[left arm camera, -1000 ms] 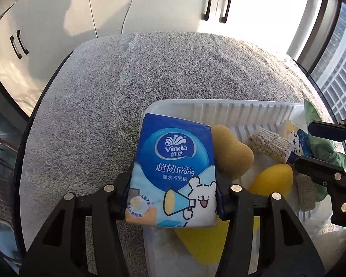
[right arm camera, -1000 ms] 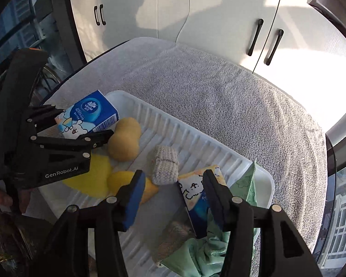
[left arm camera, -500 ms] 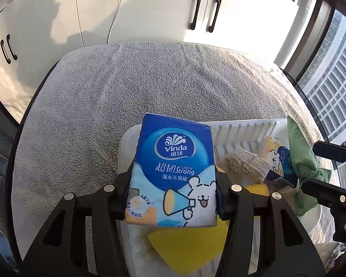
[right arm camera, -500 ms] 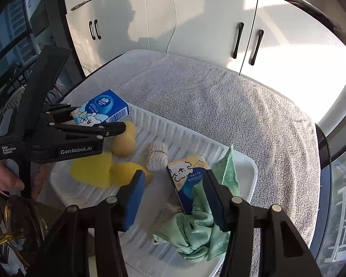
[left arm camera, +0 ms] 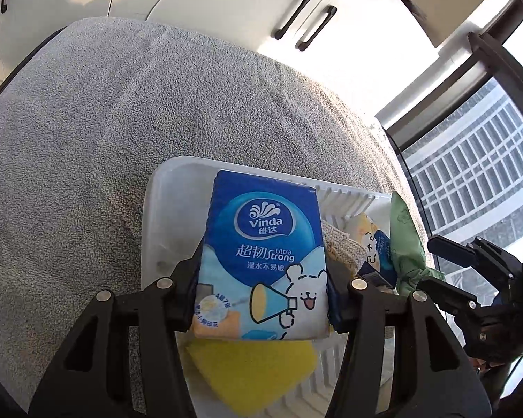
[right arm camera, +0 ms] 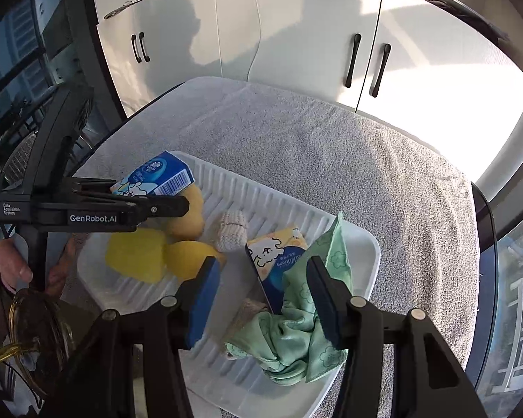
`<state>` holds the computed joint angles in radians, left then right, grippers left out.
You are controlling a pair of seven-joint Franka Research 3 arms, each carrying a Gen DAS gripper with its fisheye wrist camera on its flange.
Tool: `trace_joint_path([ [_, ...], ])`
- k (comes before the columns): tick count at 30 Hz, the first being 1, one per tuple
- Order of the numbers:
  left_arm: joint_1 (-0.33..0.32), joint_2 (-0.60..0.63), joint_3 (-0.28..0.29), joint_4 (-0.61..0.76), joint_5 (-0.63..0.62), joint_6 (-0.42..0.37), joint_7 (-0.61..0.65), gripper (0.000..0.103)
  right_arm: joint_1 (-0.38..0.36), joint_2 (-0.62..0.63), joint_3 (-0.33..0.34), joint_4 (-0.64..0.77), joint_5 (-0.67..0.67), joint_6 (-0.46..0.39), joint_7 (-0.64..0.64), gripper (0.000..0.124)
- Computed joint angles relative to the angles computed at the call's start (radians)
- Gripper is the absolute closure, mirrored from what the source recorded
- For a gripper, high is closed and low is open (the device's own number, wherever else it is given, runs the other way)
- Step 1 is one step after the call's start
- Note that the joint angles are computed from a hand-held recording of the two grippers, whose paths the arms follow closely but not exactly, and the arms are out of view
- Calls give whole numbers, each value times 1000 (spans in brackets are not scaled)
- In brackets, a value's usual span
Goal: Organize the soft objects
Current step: 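Lower the knit sock into the tray and open the right tool while the left tool releases the tissue pack, then move both tools back toward the remaining objects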
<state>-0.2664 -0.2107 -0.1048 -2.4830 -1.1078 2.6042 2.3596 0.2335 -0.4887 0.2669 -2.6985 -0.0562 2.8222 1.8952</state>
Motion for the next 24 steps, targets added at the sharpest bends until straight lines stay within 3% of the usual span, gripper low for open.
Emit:
trace_joint_path([
  [3, -5, -15, -5, -14, 17, -5, 33, 48, 6, 1, -2, -5, 3, 3, -2, 69],
  [7, -29, -49, -11, -46, 24, 28, 59, 29, 3, 0, 1, -9, 1, 5, 2, 69],
  [10, -46, -47, -3, -47, 39, 53, 42, 28, 6, -1, -5, -13, 10, 11, 4, 69],
  [15, -62, -101, 38, -58, -102, 75, 111, 28, 5, -41, -3, -41, 24, 17, 19, 69],
  [18, -55, -170, 20, -90, -115, 179, 96, 28, -25, -97, 24, -80, 18, 39, 59, 68],
  [22, 15, -256, -73, -184, 106, 374, -125, 24, -117, -197, 98, -141, -13, 45, 159, 56],
  [24, 68, -301, -121, -240, 193, 440, -198, 24, -125, -249, 88, -185, -7, 53, 192, 55],
])
